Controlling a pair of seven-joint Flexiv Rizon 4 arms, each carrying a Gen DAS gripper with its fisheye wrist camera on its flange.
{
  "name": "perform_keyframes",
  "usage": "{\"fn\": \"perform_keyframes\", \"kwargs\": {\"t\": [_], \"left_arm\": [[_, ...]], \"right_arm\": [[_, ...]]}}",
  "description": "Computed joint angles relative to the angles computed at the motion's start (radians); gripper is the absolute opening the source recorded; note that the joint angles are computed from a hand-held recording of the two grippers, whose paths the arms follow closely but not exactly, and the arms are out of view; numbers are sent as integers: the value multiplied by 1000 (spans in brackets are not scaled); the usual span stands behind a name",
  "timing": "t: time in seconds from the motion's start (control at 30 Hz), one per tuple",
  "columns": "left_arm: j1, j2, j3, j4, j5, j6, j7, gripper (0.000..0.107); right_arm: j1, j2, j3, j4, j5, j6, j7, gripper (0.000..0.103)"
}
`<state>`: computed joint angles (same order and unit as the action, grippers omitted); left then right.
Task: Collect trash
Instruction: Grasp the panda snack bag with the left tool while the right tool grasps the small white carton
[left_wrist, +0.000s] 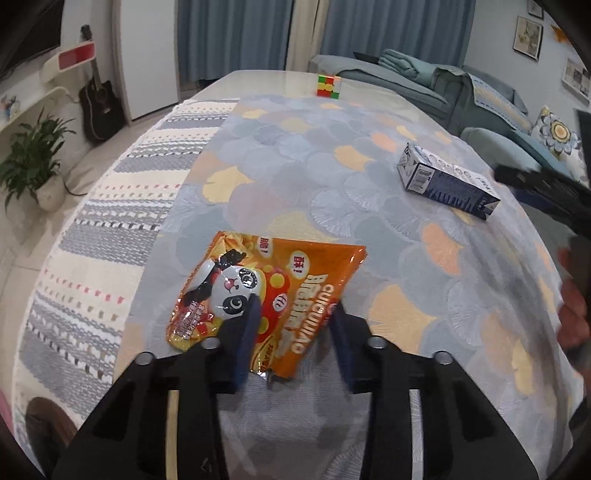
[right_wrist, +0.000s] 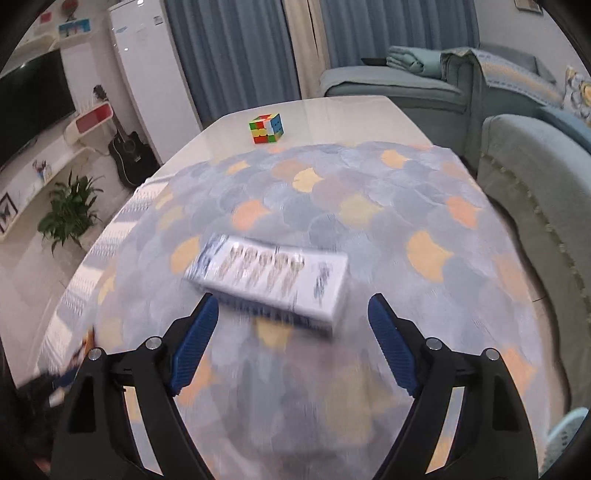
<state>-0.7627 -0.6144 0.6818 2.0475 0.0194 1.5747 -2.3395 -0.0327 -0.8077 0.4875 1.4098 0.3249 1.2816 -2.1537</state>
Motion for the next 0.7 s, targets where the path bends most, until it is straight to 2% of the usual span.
{"fn": "perform_keyframes", "kwargs": {"t": [0.27,0.37,0.4,0.47,0.7], "left_arm": [[42,5,-50,14,-26,51,44,31],[58,7,-73,26,-54,74,76,31],[62,7,-79,29,-65,81,87,31],[62,6,-84,35,-88,90,107,31],[65,4,-106,57,-169,122,176,31]], "right_arm": [[107,-101,-84,-182,-88,-116,67,79],[100,-137,-71,-272,-97,-282,56,79],[92,-140,-65,-288,-87,-338,37,79],[71,-124,-49,-272,-44,-366,-20,79],[-11,-12,23,-129,98,-495,-307,79]]}}
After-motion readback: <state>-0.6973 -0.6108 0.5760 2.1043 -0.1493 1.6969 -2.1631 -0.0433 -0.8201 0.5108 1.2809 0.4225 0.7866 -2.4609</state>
